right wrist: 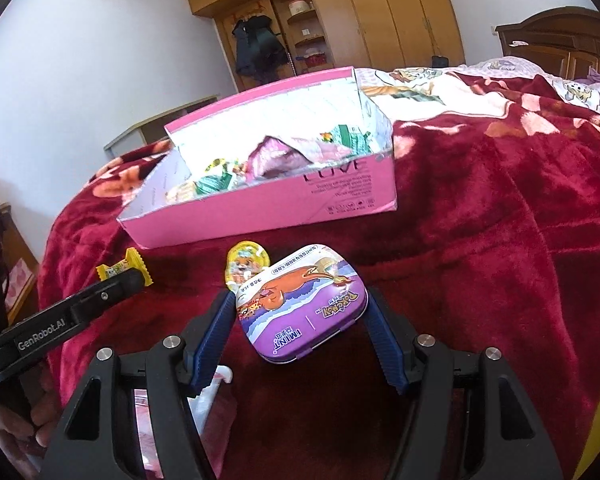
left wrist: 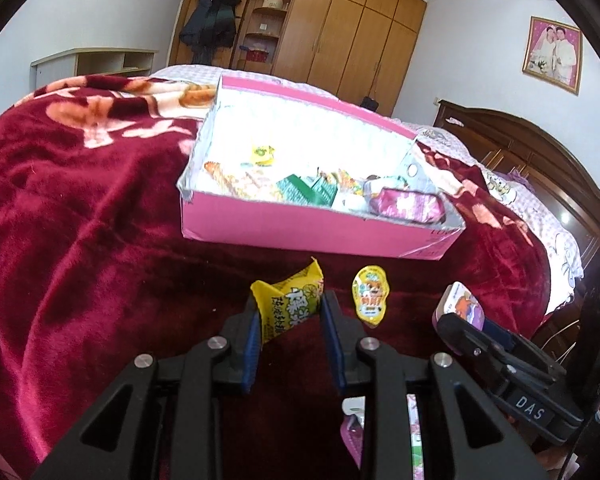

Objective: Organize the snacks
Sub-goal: 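Lift the candy bag and mint tin and carry both over the pink box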

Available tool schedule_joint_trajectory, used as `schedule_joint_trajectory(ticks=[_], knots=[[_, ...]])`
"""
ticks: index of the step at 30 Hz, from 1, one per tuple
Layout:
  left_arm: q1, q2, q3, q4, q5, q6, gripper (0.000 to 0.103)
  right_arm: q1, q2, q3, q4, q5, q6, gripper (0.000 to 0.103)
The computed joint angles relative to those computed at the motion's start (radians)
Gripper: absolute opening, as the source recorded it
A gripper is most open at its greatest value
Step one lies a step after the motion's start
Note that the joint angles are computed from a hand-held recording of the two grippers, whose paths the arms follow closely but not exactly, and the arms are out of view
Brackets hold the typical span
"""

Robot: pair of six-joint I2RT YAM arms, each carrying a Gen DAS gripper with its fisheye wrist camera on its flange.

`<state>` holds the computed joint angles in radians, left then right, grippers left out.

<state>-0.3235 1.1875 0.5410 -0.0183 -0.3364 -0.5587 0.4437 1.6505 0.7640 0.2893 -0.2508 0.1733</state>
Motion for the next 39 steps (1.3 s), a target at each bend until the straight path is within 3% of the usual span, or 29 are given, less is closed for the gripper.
schedule_joint_trajectory(ticks=[19,39], knots=[[0.043,-0.008,0.123,-0.081,0.006,0.070,0.029,-0.039,-0.092,0.076,-0.091,-0.059,-0.015,0.067],[0.161,0.280,0.428,-0.090,0.101,0.234,0.029,0.007,0.022,0.356,-0.221,-0.038,-0.077,0.067]])
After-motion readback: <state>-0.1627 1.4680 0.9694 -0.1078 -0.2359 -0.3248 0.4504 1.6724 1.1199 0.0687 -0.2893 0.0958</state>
